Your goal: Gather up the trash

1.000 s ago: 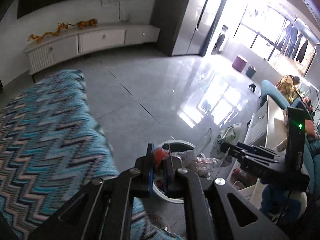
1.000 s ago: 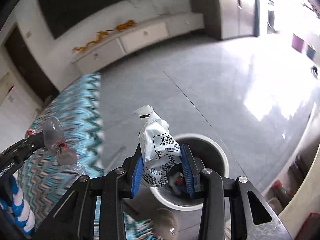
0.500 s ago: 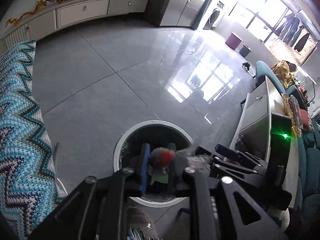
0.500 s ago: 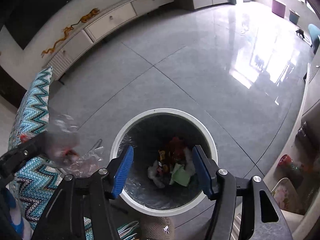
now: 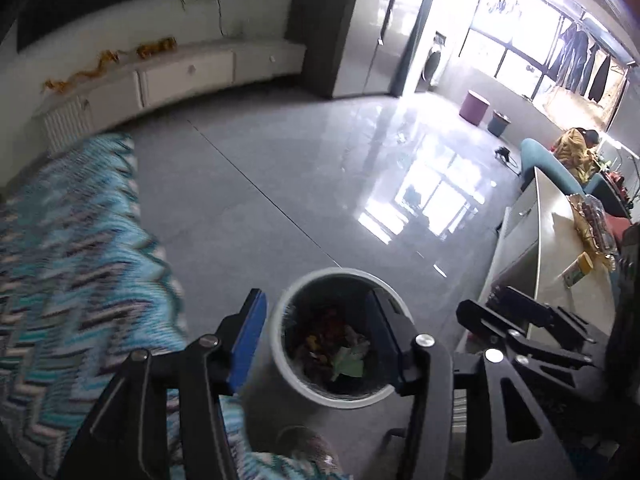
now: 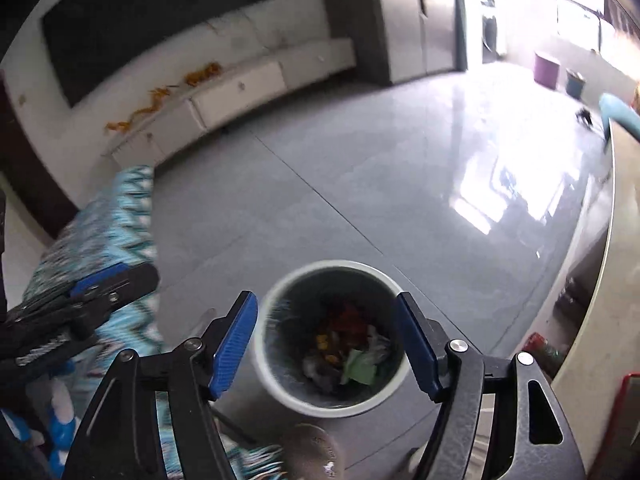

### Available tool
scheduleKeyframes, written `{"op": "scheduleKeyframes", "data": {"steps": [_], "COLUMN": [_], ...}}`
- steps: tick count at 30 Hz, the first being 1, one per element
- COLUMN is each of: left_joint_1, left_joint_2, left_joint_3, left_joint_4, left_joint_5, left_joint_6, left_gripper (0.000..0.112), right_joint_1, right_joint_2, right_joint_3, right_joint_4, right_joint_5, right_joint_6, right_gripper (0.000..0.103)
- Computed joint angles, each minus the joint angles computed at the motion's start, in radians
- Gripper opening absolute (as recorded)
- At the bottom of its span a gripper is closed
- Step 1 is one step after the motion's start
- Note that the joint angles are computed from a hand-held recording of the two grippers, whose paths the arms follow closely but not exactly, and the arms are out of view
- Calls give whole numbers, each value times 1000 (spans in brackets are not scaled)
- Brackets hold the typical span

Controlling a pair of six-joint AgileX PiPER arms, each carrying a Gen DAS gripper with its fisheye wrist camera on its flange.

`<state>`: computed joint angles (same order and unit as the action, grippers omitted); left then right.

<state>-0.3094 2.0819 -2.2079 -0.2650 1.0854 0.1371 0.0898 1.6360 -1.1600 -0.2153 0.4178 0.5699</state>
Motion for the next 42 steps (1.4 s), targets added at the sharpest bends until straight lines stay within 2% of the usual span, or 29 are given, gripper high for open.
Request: {"op": "scheduleKeyframes", "data": {"steps": [3, 6, 8, 9, 10, 11, 13, 15, 19, 22, 27, 34, 42], "left_joint_1": [27, 73, 104, 130, 154, 186, 252, 299, 437, 554, 675, 740, 689], "left_joint_2": [-217, -414, -504, -561, -615, -662, -760, -837, -937, -992, -1050, -1084, -1090], "left_joint_3": [291, 522, 614, 669, 725, 766, 853, 914, 989, 1032, 1077, 1098, 1125], "left_joint_4": [67, 150, 197, 214, 228, 230, 228, 276, 178, 50, -60, -101, -1], "left_joint_5": [-174, -301, -341, -368, -393, -407, -446, -471, -475, -477, -499, -509, -532], "left_joint_6": [9, -24, -43, -44, -47, -37, -15, -35, 75, 199, 296, 328, 241], "left_gripper": [50, 51, 51, 54, 67, 75, 96, 103, 103, 103, 103, 103, 103], "right_joint_1": [113, 248, 352, 390, 448, 494, 604, 686, 834, 900, 983, 1012, 992], "right_joint_2": [-76, -123, -141, -147, -150, -150, -146, -142, -124, -102, -96, -114, -142], "right_joint_3": [16, 24, 20, 19, 11, 4, -13, -30, -70, -103, -116, -84, -24], "right_joint_4": [-158, -323, -436, -478, -539, -589, -709, -787, -887, -935, -992, -1025, -1032], "right_joint_5": [30, 71, 106, 120, 147, 173, 234, 299, 403, 462, 544, 580, 573], "right_joint_6": [159, 333, 441, 480, 535, 581, 688, 750, 828, 850, 883, 939, 997], "right_gripper": [77, 80, 82, 83, 84, 85, 93, 94, 97, 97, 98, 98, 99]}}
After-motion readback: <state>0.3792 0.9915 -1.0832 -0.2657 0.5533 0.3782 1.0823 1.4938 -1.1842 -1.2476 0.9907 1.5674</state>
